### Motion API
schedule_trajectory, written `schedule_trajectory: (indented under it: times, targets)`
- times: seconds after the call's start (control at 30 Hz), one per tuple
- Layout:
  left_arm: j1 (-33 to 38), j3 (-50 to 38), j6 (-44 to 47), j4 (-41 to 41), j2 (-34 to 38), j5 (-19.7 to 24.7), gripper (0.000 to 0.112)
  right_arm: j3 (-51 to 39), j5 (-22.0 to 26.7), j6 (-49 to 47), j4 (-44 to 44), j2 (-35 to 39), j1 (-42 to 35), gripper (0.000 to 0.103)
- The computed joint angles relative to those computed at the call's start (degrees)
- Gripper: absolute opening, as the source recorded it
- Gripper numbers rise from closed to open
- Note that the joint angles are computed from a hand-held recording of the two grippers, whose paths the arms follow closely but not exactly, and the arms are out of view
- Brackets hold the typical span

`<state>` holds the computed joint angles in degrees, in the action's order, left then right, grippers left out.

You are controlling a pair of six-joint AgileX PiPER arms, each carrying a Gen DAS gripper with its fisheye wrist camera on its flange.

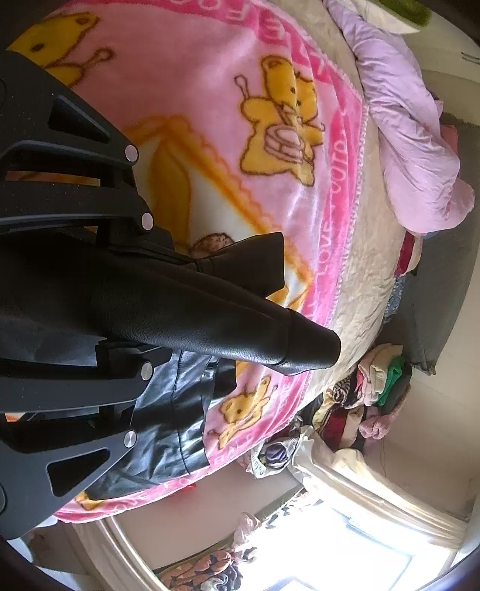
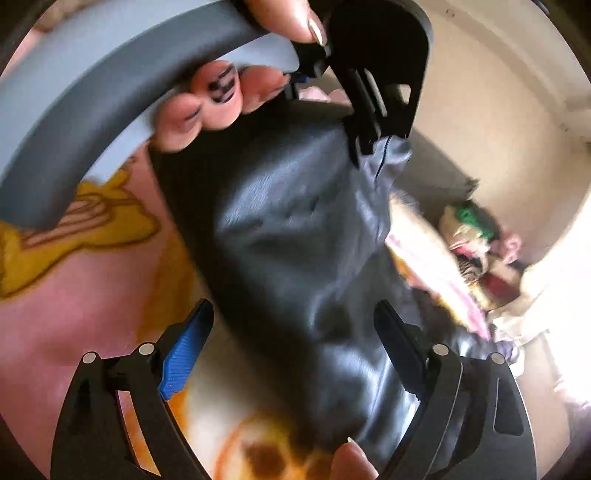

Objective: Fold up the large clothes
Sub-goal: 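Lift the held jacket edge and fold it over the rest with both grippers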

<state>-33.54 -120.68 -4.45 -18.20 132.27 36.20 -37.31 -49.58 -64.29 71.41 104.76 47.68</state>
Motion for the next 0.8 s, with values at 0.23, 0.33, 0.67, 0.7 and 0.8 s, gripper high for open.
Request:
schedule_trajectory:
  times: [0.23,0.33,0.67,0.7,0.8]
  targets:
    - [0.71,0.58,3.07,-3.65,-0.59,-0.36,0.023,4.27,-3.15,5.44,-8.37,-1.3,0.88,0.058]
    - [0.71,0.93,3.99,-4.99,-1.02,-0.91,0.023,5.81,-5.01,5.97,-7.37,-2.94,3.53,0.039]
    - [0.03,10.68,20.14,-22.71,-7.89,-10.78,0.053,14.85,-3.13,10.85,-0.84,-25.0,0.43,0.015]
    - [-0.54,12.15,22.66,-24.81,-9.09,-12.43,0.055,15.99,-1.74,11.26,-0.06,-28.32,-1.13,0.015]
    - [-1.94,15.18,30.09,-32.53,-11.67,-15.52,0.055,20.66,4.92,18.17,-2.84,-37.13,-9.55,0.015]
